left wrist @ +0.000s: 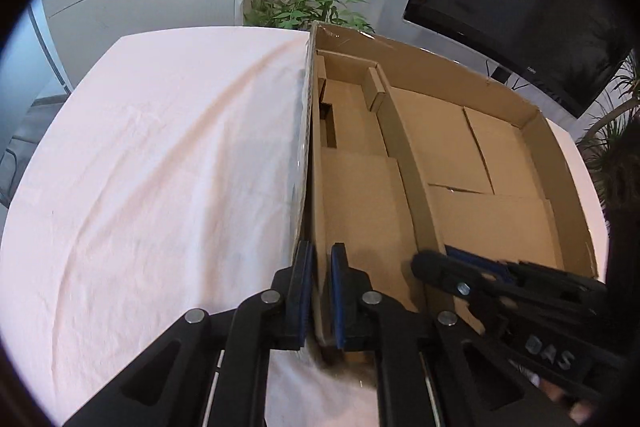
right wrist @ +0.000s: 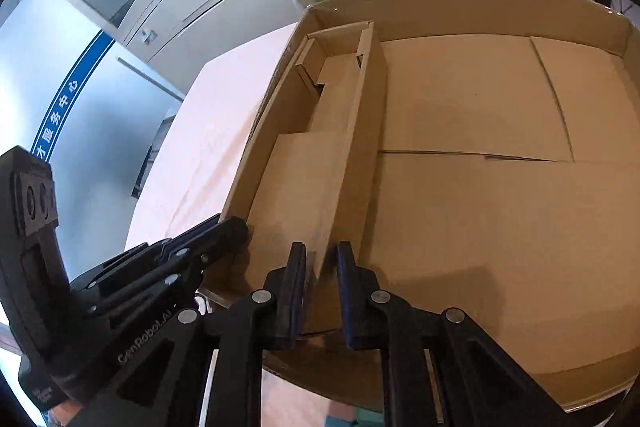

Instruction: Organize rigid objects

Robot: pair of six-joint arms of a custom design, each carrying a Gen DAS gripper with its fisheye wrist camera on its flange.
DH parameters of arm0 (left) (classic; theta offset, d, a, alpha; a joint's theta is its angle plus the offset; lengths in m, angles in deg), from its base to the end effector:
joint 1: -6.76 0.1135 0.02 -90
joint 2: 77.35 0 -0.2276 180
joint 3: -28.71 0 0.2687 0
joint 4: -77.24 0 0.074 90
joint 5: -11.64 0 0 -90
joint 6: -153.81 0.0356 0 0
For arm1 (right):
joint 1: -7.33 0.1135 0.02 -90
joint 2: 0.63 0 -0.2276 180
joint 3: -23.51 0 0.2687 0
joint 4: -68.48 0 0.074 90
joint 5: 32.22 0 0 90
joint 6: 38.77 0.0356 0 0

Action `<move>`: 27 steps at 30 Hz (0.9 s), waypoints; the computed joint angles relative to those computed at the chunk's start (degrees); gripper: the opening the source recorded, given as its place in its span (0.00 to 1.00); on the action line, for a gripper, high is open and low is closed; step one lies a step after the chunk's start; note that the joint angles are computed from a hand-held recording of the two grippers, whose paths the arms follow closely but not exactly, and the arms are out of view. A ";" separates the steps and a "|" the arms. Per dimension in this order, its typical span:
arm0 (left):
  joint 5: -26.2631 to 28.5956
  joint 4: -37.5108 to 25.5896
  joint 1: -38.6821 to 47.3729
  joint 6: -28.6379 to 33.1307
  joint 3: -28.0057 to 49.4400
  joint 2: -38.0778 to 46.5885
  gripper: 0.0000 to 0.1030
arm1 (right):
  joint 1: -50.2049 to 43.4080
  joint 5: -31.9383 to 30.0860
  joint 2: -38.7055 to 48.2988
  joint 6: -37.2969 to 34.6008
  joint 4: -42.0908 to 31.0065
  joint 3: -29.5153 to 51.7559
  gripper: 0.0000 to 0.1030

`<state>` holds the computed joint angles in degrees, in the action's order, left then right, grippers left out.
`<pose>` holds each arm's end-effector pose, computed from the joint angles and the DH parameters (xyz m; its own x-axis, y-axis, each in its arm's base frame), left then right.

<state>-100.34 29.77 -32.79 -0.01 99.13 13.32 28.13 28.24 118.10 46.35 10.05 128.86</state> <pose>0.2516 -0.1905 0.1491 -0.7465 -0.4628 -0.4781 -0.4281 0.8841 -0.1874 0.3897 0.1668 0.1512 -0.8464 -0.4007 -0.3509 -0.5267 0.7272 0.4401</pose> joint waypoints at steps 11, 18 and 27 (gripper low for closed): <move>-30.20 -20.37 -23.60 -24.99 3.33 -5.14 0.99 | -9.11 -4.35 -26.04 -13.55 8.68 -23.19 1.00; -36.59 -46.69 -38.12 -53.88 22.32 13.41 0.99 | -30.03 -7.50 -56.31 -29.08 13.10 -48.63 1.00; -19.96 8.39 -35.06 -26.16 0.51 5.21 0.99 | -39.31 -17.06 -57.76 -57.54 -7.20 -57.20 1.00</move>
